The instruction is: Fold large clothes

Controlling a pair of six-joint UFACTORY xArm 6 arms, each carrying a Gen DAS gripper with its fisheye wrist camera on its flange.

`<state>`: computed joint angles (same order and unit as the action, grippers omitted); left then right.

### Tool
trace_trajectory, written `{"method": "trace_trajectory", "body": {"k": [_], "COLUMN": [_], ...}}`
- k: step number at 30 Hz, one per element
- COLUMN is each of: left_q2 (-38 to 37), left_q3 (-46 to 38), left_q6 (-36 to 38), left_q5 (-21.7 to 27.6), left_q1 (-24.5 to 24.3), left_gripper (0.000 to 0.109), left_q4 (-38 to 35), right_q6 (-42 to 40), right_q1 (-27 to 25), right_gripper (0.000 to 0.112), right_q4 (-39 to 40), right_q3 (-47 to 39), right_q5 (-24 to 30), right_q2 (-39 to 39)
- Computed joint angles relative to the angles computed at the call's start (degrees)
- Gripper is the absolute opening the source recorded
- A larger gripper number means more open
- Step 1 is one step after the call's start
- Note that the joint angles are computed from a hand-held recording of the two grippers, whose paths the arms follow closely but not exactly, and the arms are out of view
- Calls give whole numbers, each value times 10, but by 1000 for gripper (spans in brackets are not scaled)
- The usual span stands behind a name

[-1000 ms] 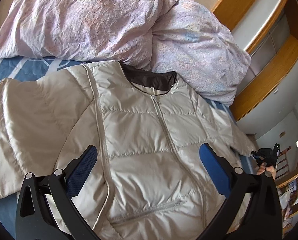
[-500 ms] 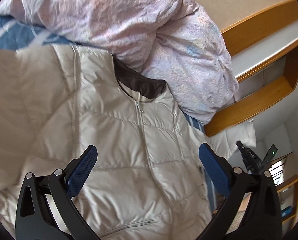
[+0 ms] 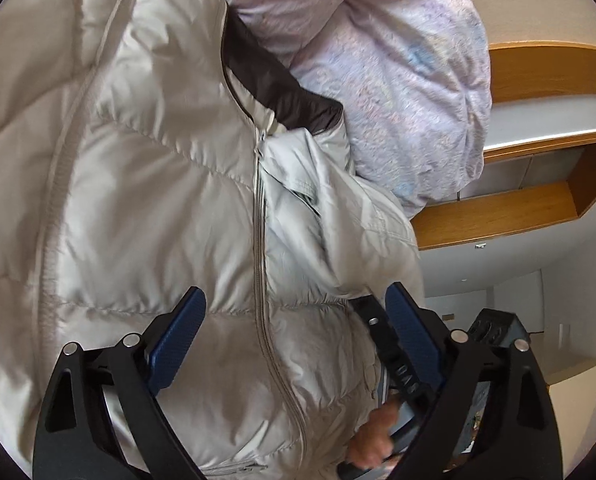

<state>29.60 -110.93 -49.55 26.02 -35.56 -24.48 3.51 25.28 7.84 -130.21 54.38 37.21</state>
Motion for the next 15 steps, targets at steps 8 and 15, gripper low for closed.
{"method": "trace_trajectory", "body": {"k": [8,15], "left_q2": [68,49], "left_q3": [-99,-74], "left_q6": [-22,-134], "left_q5": [45,73], "left_q1": [6,15], "left_gripper": [50,16], "left_q4": [0,126], "right_q6": [-46,-57], "right_q1": [30,21], "right_gripper": [5,60], "right_q4": [-9,24], "right_q3": [84,112], "right_q5": [-38,-22], "right_q2": [-42,-70]}}
